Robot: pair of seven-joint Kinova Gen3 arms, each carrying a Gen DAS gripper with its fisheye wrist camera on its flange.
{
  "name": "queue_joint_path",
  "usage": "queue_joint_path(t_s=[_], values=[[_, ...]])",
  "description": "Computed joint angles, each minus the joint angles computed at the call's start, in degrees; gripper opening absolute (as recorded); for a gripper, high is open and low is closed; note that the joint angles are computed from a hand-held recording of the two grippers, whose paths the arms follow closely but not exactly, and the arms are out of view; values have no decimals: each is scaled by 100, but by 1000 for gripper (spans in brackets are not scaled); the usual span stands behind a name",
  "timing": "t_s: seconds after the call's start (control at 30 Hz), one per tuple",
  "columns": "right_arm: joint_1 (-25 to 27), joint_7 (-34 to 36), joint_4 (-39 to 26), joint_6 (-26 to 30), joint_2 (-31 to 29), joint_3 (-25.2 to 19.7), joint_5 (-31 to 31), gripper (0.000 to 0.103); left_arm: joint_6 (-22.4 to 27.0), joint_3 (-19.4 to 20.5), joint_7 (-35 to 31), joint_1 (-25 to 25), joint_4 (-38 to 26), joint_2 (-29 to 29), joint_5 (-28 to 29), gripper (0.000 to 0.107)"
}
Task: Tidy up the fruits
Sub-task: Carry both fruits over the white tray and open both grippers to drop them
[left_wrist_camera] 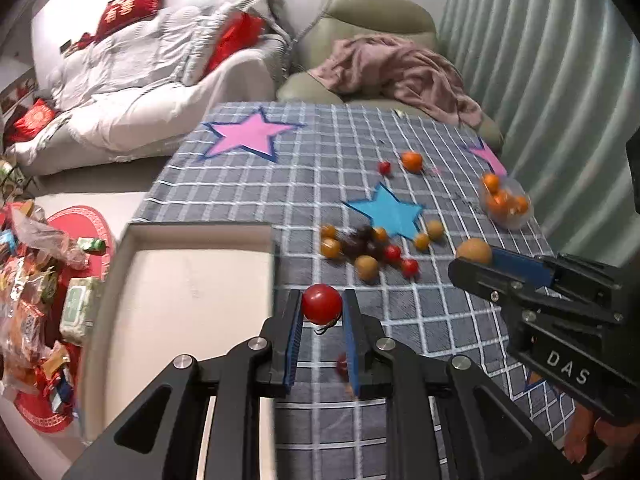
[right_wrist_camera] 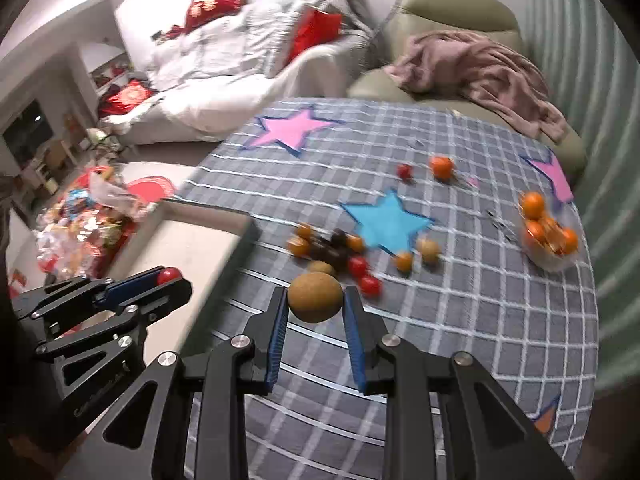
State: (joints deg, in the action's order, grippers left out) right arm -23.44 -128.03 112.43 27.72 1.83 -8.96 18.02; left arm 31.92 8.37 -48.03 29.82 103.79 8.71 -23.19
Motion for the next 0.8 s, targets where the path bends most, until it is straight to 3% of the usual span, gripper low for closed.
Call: queue_joint_path(t_s=[0.37,0.47,0.63,0.8], values=[[-631,519,-1404,419,901,-120,-359,30,162,-207,-244,-813,278,-355,-273,21],[-730,806,-1809,535,1288,-94,-640,30,161,-292,-112,-935,336,-191,-478,21],[-891,1030,-2249,662,1938,18,-968,30,0,-456,-297,-1176,443,237,-191,21],[-915,1142,-2456,761,2430,140,-1247,30,-169,-655,-345,-1053,485,603,-138,21]])
